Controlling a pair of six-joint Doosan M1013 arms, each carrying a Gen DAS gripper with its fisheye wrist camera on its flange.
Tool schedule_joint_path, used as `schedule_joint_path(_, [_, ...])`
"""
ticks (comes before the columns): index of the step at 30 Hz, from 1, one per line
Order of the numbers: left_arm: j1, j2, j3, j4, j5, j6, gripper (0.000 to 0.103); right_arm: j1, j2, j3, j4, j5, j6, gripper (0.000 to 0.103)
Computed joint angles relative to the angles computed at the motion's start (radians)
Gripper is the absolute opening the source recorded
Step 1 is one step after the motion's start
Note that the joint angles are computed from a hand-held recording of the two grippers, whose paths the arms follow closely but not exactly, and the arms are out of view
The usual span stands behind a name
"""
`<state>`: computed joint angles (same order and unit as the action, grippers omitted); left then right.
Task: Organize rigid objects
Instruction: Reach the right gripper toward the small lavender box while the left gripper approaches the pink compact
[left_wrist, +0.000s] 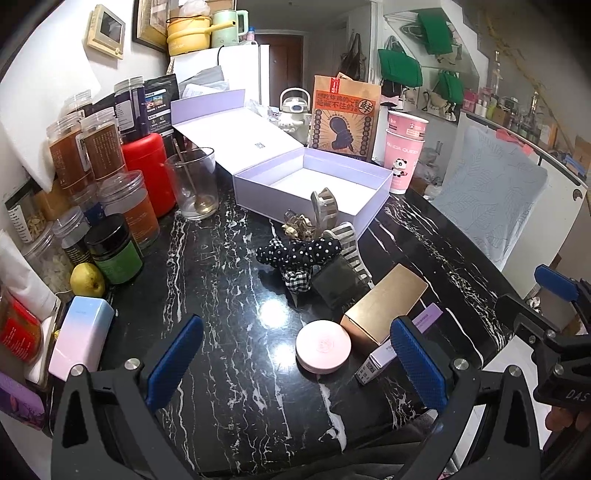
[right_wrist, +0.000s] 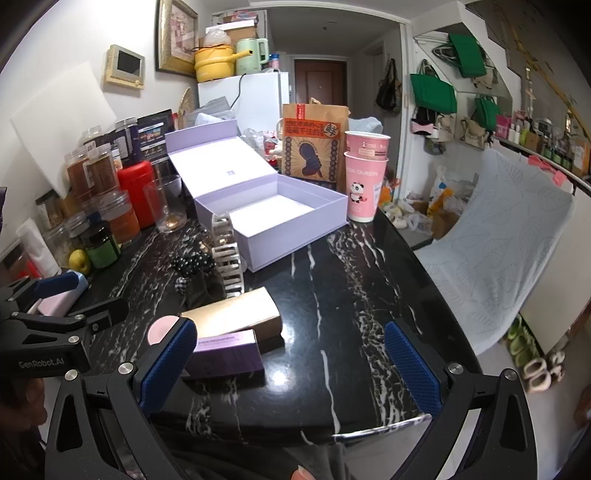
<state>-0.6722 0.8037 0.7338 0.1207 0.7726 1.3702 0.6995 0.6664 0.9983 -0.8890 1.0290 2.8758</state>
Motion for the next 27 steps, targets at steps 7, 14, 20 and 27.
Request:
schedule_joint_path(7, [0.0, 0.003, -0.012, -0.005, 0.015, 0.011, 0.103, -0.001, 0.0, 0.001, 0.005, -0.003, -0.007, 0.103])
schedule_joint_path(14, [0.001, 0.009, -0.025, -0.016, 0.028, 0.025, 0.103, 0.0, 0.001, -0.001, 0.005, -0.001, -0.007, 0.103])
schedule_joint_path(20, [0.001, 0.009, -0.023, -0.017, 0.028, 0.026, 0.103, 0.0, 0.0, 0.0, 0.006, -0.002, -0.008, 0.103])
schedule_joint_path(27, [0.0, 0.007, -0.018, -0.017, 0.027, 0.027, 0.103, 0.0, 0.001, 0.0, 0.006, -0.003, -0.006, 0.103])
